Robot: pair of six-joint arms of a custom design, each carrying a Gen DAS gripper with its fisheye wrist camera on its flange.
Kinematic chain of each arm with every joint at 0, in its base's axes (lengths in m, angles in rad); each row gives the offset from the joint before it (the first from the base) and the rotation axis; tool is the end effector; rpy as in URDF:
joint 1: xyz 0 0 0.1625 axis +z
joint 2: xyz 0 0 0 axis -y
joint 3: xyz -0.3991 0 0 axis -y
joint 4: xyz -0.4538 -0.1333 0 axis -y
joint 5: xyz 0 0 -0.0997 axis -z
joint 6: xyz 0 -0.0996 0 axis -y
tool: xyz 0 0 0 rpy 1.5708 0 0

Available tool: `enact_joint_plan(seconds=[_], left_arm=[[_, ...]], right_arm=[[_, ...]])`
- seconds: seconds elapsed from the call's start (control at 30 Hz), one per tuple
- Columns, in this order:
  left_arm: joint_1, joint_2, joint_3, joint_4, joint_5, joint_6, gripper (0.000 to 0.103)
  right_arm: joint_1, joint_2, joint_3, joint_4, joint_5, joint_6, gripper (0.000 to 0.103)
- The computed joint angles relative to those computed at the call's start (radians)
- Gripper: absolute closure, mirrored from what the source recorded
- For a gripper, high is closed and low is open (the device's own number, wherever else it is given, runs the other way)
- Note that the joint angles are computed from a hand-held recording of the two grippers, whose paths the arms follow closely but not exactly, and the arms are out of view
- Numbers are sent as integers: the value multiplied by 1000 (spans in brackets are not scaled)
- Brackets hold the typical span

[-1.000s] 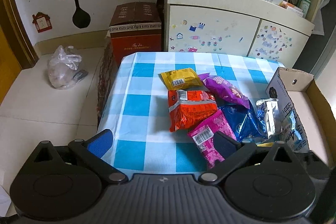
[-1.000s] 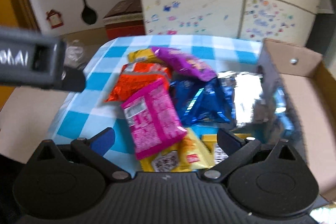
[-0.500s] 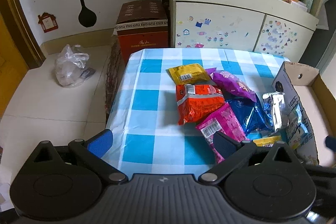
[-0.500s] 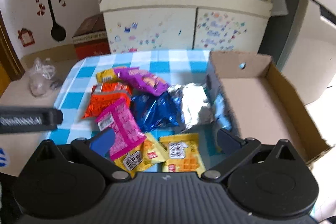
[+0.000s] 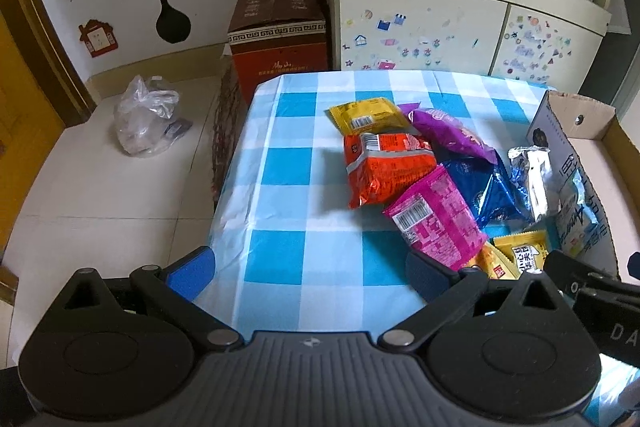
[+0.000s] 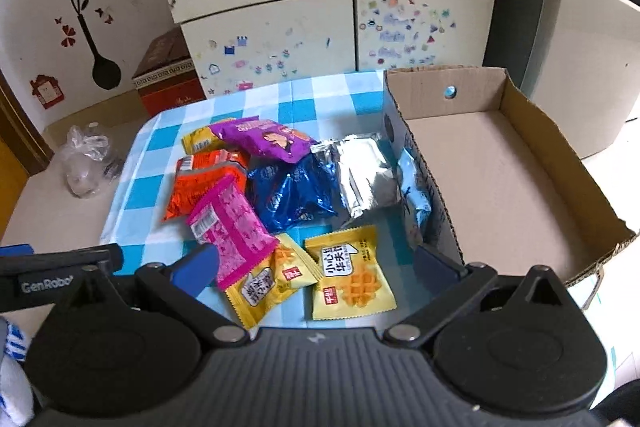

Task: Organize snacks

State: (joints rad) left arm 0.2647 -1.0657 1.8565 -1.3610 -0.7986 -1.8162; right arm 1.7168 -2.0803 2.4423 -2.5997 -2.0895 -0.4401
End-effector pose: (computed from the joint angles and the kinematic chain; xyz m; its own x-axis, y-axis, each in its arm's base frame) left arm -0.4353 -0.3281 0.0667 -0.5976 -0.3423 -0.7251 0.2415 0.7855 -0.5699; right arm 0.1356 -0.3455 0.3439 -0.7690 -0.1710 0.6159 -0.4885 0.7787 -0.3937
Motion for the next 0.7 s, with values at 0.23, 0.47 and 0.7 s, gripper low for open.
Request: enact_joint_plan(seconds=[0.23,0.47,0.7], left_arm=[[2,13,-9,10,-11,3,0],[2,21,-16,17,-14,5,0],[4,26,-21,34,-17,-7,0]], right_arm=[[0,14,0,-1,-16,19,1],[11,31,3,-13,-37,13,1],[18,47,2,-31,-47,7,1]])
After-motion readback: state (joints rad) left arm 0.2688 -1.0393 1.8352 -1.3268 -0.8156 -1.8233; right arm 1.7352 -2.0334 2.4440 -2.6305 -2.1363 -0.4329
